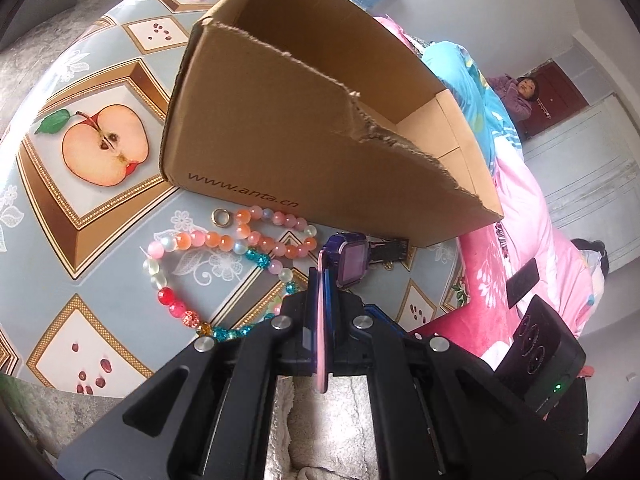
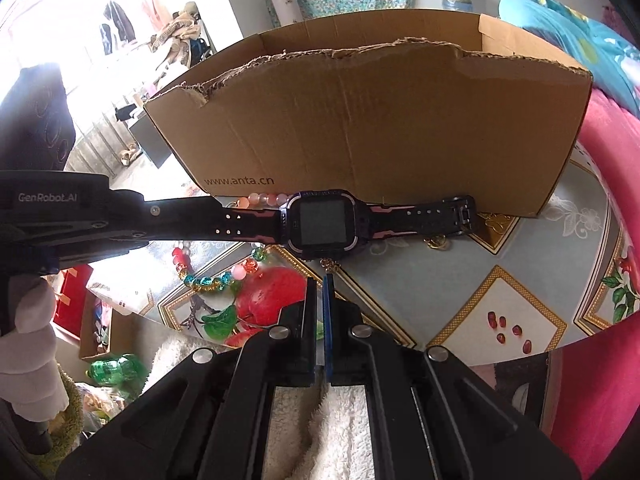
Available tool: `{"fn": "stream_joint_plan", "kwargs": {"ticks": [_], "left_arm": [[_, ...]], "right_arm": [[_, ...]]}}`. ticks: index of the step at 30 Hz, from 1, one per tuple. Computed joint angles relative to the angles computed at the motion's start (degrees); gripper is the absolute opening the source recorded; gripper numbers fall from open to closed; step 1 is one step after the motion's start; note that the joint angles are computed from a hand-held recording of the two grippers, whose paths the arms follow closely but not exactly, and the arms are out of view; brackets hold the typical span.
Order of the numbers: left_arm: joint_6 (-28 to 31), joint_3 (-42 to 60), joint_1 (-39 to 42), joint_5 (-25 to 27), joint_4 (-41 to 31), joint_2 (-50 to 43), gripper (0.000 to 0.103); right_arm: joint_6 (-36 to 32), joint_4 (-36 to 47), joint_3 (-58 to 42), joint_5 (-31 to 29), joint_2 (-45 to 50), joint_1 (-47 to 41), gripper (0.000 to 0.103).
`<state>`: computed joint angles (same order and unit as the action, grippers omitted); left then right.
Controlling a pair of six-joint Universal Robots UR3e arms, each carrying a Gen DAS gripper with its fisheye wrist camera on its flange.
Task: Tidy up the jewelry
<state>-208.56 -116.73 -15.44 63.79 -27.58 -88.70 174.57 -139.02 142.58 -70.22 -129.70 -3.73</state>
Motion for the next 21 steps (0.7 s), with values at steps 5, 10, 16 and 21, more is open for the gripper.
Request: {"fn": "stream_joint_plan", "kwargs": {"ticks": [5, 10, 16, 21], "left_arm": [[0.6, 0.0, 0.3, 0.7, 0.5, -1.2, 0.002], [1.4, -0.4, 0.9, -0.1, 1.3, -1.6, 0.002], [2.3, -1.7, 2.1, -1.7, 1.8, -0.7, 0.002], [3.5, -1.9, 3.0, -3.5, 1.3, 0.6, 0.002]], "right_arm": [[2.2, -5.0, -2.1, -3.0, 6.0, 3.6, 0.003], [3.1, -7.7, -4.0, -4.2, 10.8, 5.7, 0.003], [4.1, -8.0, -5.2, -3.3, 14.5, 5.3, 0.003], [3.3, -1.2, -6.8, 1.9, 13.4, 0.7, 0.001]]}}
